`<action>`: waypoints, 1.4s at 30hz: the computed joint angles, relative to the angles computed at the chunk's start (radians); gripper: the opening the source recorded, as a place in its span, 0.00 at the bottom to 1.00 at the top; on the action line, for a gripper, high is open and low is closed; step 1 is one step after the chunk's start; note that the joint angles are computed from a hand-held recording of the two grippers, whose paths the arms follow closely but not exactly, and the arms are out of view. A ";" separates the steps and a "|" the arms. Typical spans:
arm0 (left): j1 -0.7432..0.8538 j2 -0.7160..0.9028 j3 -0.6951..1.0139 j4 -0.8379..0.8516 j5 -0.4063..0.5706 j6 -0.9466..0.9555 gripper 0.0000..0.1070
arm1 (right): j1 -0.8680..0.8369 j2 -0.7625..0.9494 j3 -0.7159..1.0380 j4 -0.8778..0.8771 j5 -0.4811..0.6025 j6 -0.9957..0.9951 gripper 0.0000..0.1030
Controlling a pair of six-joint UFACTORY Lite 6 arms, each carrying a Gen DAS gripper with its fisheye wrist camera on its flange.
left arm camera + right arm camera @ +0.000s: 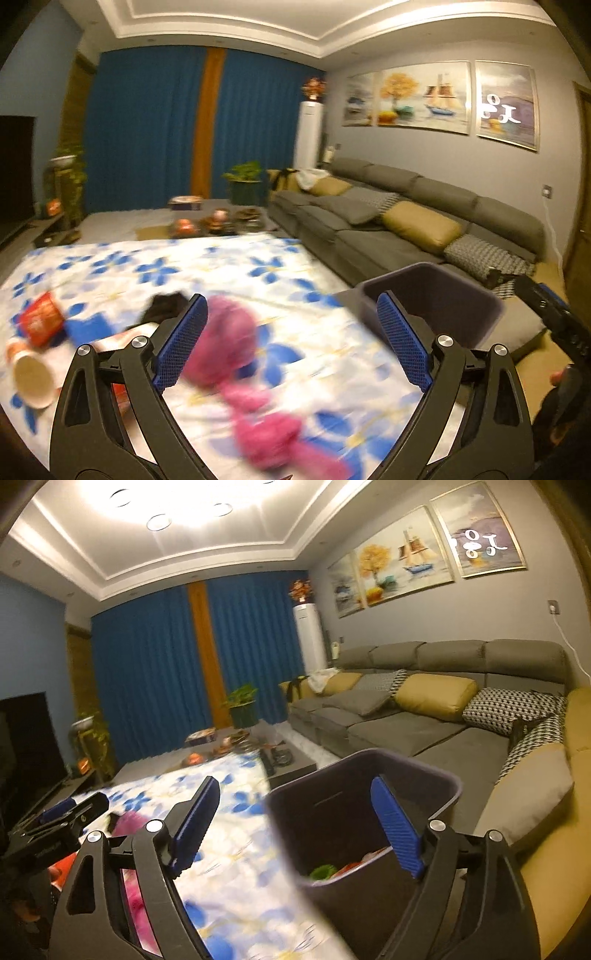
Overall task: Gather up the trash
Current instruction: 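Open the left gripper over the bin, then open the right gripper, then move both open grippers back over the remaining trash on the table, then grasp the pink plastic bag with the right gripper while the left grasps the red paper cup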
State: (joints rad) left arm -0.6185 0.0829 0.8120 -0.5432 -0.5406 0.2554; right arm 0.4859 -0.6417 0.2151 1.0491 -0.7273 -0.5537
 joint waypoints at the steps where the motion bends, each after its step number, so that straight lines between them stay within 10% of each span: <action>1: 0.017 -0.034 -0.039 0.003 -0.005 -0.006 0.85 | 0.057 0.024 0.010 0.035 -0.026 -0.014 0.80; 20: 0.546 -0.731 -0.630 0.433 0.101 -0.287 0.85 | 0.528 0.688 0.356 0.184 -0.177 0.139 0.80; 27: 0.775 -0.755 -0.661 0.884 0.077 -0.666 0.85 | 0.525 0.835 0.465 0.187 -0.135 0.148 0.80; 42: 0.778 -0.564 -0.623 0.887 -0.025 -0.640 0.85 | 0.442 0.988 0.623 0.170 -0.043 0.099 0.72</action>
State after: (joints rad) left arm 0.1598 -0.4813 0.1888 0.3441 -0.5654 -0.3848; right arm 0.9282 0.3458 0.8380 1.2192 -0.7702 -0.4551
